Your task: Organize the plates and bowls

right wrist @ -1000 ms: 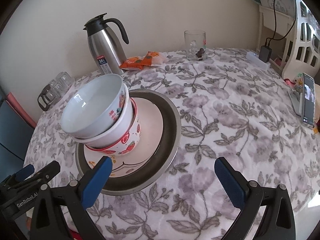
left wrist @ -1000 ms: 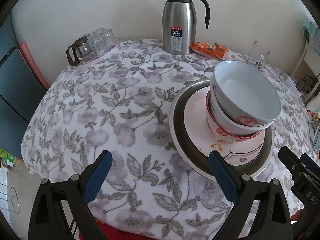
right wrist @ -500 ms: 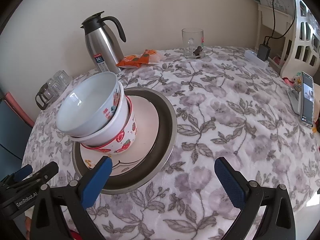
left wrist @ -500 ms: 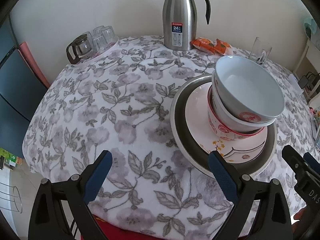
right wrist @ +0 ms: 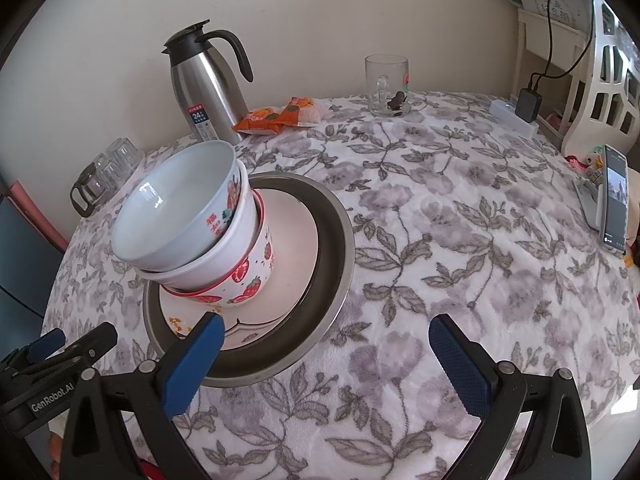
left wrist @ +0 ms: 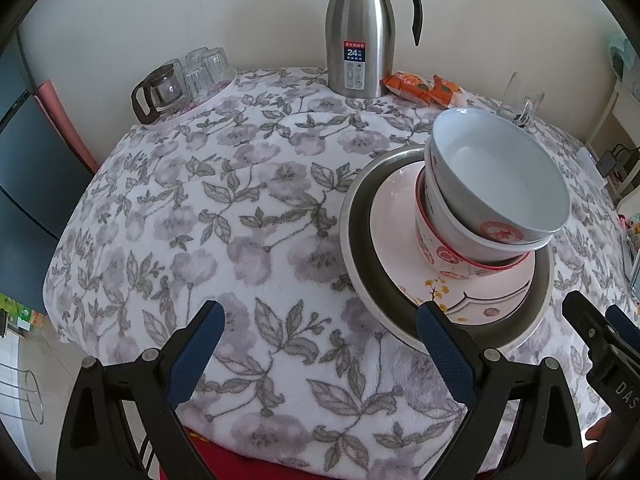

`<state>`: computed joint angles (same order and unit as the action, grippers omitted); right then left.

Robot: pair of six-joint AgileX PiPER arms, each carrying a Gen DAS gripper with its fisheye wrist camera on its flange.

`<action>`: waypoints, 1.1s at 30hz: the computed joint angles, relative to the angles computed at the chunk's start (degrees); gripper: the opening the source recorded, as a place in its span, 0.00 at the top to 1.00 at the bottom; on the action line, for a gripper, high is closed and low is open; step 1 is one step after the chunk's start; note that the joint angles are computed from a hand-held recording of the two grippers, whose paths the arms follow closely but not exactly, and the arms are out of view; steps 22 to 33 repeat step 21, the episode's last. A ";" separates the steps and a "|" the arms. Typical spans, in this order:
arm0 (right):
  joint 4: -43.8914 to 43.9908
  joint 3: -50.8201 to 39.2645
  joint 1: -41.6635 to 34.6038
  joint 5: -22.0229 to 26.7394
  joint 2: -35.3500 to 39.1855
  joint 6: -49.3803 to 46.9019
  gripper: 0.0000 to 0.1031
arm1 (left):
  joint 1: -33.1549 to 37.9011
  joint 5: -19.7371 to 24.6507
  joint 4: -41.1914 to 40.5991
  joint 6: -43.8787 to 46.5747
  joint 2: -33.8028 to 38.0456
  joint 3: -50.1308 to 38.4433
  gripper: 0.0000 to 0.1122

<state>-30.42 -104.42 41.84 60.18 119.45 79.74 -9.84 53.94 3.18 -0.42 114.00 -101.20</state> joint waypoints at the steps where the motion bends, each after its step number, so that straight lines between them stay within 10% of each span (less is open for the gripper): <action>1: -0.02 -0.17 0.01 0.08 0.10 0.00 0.00 | -0.01 0.06 -0.01 -0.12 0.04 0.00 0.14; 33: 0.13 0.83 0.10 -0.43 0.00 0.29 0.00 | 0.39 -0.72 -0.73 -0.10 -0.82 0.62 0.14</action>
